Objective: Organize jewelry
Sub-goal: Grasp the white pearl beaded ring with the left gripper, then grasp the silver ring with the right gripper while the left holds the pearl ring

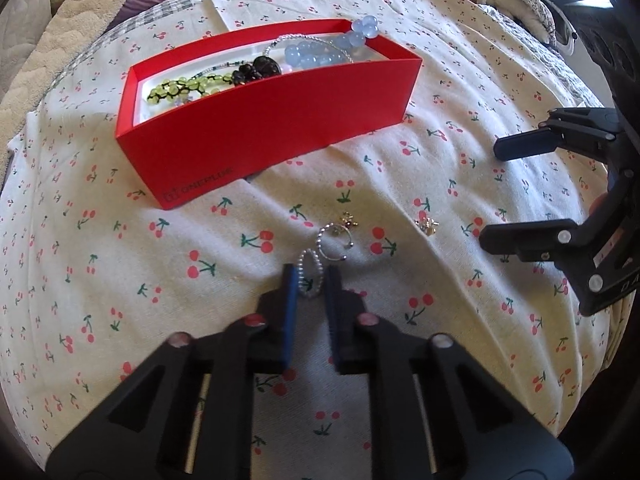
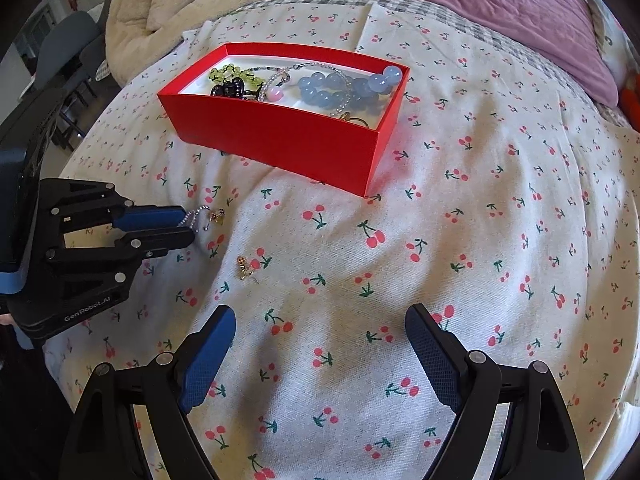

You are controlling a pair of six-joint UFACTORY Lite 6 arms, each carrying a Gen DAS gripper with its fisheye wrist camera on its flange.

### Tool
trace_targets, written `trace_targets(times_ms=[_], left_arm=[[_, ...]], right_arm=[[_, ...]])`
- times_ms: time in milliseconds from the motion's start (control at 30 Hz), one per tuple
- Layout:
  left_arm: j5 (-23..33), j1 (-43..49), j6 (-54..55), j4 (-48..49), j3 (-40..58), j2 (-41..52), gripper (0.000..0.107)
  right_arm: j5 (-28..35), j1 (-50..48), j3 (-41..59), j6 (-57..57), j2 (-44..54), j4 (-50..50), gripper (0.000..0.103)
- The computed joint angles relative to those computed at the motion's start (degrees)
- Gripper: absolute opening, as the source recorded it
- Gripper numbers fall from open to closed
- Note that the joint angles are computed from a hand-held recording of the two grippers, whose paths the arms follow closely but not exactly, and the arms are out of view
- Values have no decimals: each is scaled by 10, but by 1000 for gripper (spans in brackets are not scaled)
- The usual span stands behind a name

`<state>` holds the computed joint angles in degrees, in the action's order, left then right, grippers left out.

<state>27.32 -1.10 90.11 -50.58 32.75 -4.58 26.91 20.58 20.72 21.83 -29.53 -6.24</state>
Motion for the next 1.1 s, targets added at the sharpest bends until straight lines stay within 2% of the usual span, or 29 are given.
trace_targets(times_ms=[167,433,700,867,1100], left_arm=[[3,-2,-31,25,-3,-14,6],[34,44,-32,45,-11,-50,6],[63,107,-29,64,13,-37,3],[80,133,-21,64,27,-27,3],[93,158,11,63,27,-18,3]], right_arm=[[-28,13,4,3,27,3,86],[-66,74,35,28,59,-14,71],[-126,110,82,-108,143,114,38],[-157,128,122,-44,194,67,36],[-170,121,165,-52,262,66,35]])
